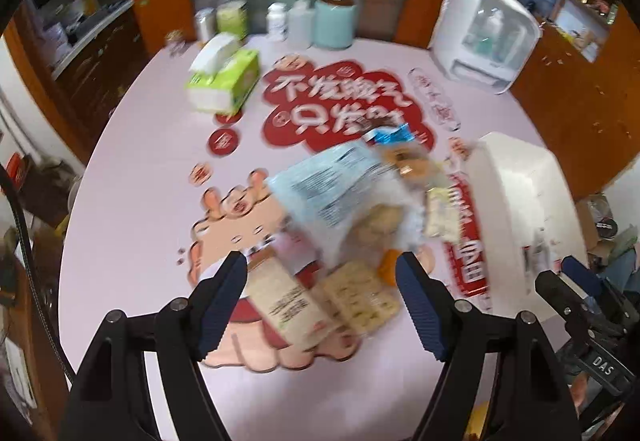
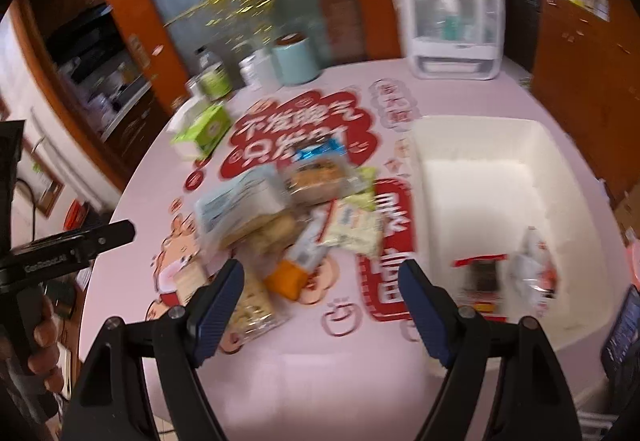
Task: Organize snacks
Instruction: 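Withdraw both tools from the tray back toward the snack pile, then grasp the brown biscuit bag with the left gripper while the right grasps the clear puffed-snack bag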
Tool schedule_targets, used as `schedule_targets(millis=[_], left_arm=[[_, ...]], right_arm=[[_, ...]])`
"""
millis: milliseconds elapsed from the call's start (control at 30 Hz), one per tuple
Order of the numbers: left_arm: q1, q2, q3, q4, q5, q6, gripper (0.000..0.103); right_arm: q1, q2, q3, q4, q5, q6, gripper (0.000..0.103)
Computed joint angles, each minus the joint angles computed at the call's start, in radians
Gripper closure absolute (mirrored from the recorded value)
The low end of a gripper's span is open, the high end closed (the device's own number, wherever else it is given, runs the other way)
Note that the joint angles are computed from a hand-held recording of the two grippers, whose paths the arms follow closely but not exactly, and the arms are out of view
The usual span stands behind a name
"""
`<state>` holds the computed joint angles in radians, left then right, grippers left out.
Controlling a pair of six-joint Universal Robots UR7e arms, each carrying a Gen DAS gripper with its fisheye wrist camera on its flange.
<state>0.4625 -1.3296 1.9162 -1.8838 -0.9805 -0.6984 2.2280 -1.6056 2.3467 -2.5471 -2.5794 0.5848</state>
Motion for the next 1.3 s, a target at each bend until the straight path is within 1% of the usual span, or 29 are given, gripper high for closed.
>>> schedule_targets(millis=[33,100,167,300,433,533,633,700,767,867,933,1100,1233,1267,1300], left_arm=[[0.009,-0.002,0.005,0.008,0.001,-0.006,0.028],[0.04,-0.008,0.021,0.035,0.003,-0.017,0.028],[0.063,-0.005,0.038,0.048,0.012,-0.027,0.028],[0.125,0.028,0.058,0.071,0.01,-0.026,0.028],[0.171,0.071,0.064,0.049,0.005,-0.016,0.028],[0.198,0.103,0.06,0.025,-0.008,-0.019,0.028],[0.218,0.136,0.052,0.002,-0.016,-0.025,0.028],[0.227,0.162,0.045,-0.005,-0.022,-0.028,0.028],[0.232,0.18,0.038,-0.006,-0.028,-0.031,0.028],[0.237,0.203,0.034,-0.005,-0.036,-0.04,0.028],[0.237,0.208,0.038,-0.008,-0.031,-0.049,0.026],[0.231,0.22,0.038,0.004,-0.03,-0.073,0.024],[0.238,0.248,0.024,0.019,-0.051,-0.093,0.023],[0.235,0.252,0.026,0.024,-0.054,-0.099,0.02],[0.232,0.252,0.028,0.027,-0.061,-0.101,0.02]], right_arm=[[-0.011,0.027,0.002,-0.036,0.027,-0.034,0.023],[-0.029,0.064,0.006,-0.078,0.058,-0.065,0.023],[-0.062,0.107,0.015,-0.133,0.11,-0.111,0.023],[-0.134,0.187,0.018,-0.171,0.192,-0.171,0.023],[-0.173,0.284,0.011,-0.224,0.207,-0.229,0.023],[-0.193,0.329,-0.002,-0.234,0.221,-0.255,0.023],[-0.211,0.377,-0.018,-0.231,0.217,-0.268,0.024],[-0.223,0.393,-0.024,-0.226,0.228,-0.276,0.026],[-0.234,0.407,-0.03,-0.204,0.23,-0.274,0.033],[-0.246,0.413,-0.021,-0.227,0.231,-0.291,0.038],[-0.252,0.4,-0.014,-0.226,0.244,-0.289,0.038],[-0.259,0.349,0.015,-0.195,0.243,-0.258,0.039],[-0.268,0.313,0.034,-0.181,0.244,-0.24,0.039],[-0.27,0.306,0.036,-0.176,0.245,-0.239,0.039],[-0.27,0.301,0.039,-0.173,0.246,-0.239,0.039]])
